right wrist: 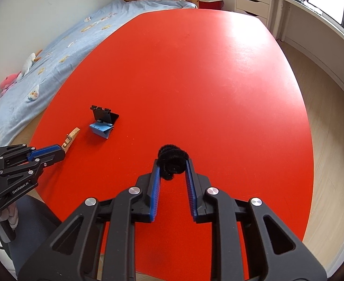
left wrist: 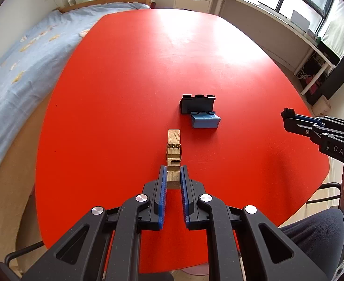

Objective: Collect trash
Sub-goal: 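Carry the block with the left gripper while the right gripper carries the pompom over the bin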

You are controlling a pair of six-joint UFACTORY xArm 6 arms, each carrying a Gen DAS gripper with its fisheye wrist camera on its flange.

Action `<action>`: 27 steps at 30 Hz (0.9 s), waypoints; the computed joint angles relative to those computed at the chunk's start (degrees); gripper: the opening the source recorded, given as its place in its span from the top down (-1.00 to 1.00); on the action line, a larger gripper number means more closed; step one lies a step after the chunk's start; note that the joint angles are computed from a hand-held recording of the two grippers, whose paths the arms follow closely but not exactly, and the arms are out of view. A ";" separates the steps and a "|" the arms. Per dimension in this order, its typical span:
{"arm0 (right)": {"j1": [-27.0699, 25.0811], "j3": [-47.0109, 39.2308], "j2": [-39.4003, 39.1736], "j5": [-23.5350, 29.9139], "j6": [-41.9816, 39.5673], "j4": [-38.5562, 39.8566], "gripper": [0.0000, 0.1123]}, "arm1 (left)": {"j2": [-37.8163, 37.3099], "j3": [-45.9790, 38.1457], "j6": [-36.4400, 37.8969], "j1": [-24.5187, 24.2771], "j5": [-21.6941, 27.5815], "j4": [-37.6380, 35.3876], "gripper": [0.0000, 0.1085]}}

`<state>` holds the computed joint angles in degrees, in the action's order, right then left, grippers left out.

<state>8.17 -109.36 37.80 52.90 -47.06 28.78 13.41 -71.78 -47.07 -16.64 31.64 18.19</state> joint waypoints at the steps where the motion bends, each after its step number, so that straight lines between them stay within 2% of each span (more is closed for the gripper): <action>1: -0.12 1.33 -1.16 -0.09 -0.66 0.60 0.63 | -0.51 0.29 0.46 -0.13 -0.04 -0.18 0.79; 9: -1.67 14.12 -12.49 -0.69 -8.32 5.85 0.63 | -5.88 3.75 3.36 -1.52 -0.21 0.78 0.79; 18: -4.14 28.54 -25.76 1.25 -17.40 11.24 0.63 | -13.05 10.16 7.56 -4.11 -2.25 -0.63 0.79; 27: -6.04 37.88 -33.92 3.47 -21.65 12.36 0.63 | -17.89 14.69 8.55 -7.88 -3.47 -0.48 0.79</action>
<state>2.12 -71.48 3.88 56.37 -68.71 41.14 -4.48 -57.09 -38.52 -24.52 28.16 17.71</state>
